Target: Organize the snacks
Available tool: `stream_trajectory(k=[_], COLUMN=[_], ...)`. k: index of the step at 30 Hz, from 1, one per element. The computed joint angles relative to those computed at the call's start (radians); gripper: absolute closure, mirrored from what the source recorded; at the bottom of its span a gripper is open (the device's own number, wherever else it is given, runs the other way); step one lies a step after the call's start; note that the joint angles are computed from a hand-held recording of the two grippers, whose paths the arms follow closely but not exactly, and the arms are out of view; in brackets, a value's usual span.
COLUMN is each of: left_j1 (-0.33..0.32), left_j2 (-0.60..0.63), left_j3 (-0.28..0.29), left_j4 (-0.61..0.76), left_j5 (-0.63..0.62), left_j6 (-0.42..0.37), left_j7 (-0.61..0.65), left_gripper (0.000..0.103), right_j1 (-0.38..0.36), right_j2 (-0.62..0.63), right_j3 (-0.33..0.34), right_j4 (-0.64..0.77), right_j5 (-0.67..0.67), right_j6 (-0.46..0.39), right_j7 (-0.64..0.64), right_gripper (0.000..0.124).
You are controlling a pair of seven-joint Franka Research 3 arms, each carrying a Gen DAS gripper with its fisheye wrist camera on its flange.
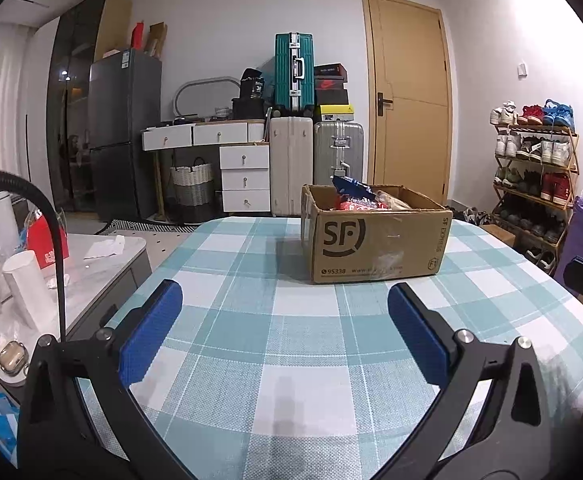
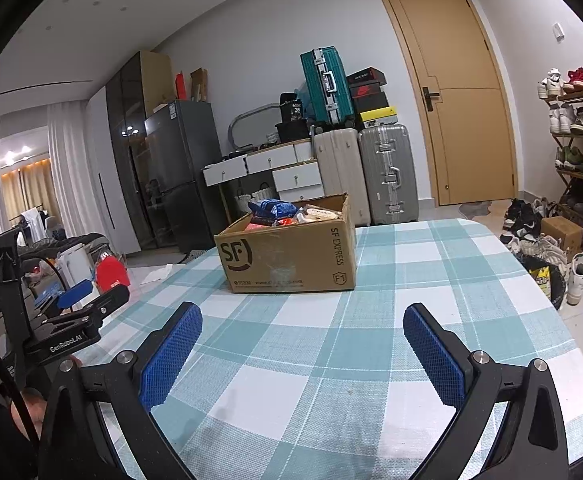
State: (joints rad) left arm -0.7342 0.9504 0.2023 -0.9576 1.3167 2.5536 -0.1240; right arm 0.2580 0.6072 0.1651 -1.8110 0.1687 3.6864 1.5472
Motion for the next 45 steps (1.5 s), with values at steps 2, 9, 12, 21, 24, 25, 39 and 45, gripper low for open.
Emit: stream_trajectory(k=[2, 9, 12, 21, 24, 25, 39, 45], left_j1=[0.001, -0.008, -0.004, -0.004, -0.005, -0.005, 0.004, 0.005], left_j2=[0.005, 0.018, 0.006, 0.005, 0.005, 0.005, 0.025, 0.044], left_j3=[-0.008, 0.019, 0.003, 0.004, 0.003, 0.002, 0.005, 0.010], left_j4=[0.018, 0.032, 0.016, 0.015, 0.018, 0.017, 0.038, 0.062], left_j5=[-0.013, -0.042, -0.020, -0.017, -0.019, -0.020, -0.016, -0.034], left_j6=[-0.010, 0.005, -0.006, -0.005, -0.006, -0.007, 0.035, 0.040], left_j7=[0.021, 0.032, 0.018, 0.015, 0.019, 0.019, 0.021, 0.046], left_gripper=[0.000, 0.000, 0.000, 0.000, 0.000, 0.000, 0.000, 0.000], right_j1=[0.011, 0.057, 0.055, 0.029, 0.030, 0.030, 0.026, 0.026], right_j2=[-0.001, 0.002, 0.005, 0.004, 0.004, 0.004, 0.004, 0.005], right_j3=[-0.008, -0.039, -0.033, -0.010, -0.012, -0.012, -0.012, -0.012], right_j4=[0.000, 0.010, 0.012, 0.005, 0.005, 0.005, 0.001, 0.004], right_j5=[0.012, 0.065, 0.071, 0.052, 0.050, 0.049, 0.039, 0.041], right_j6=[0.000, 0.001, 0.004, 0.008, 0.008, 0.007, 0.010, 0.009], right_j7=[-0.009, -0.078, -0.089, -0.057, -0.055, -0.054, -0.040, -0.041], right_gripper=[0.021, 0.021, 0.021, 0.021, 0.021, 0.021, 0.021, 0.021])
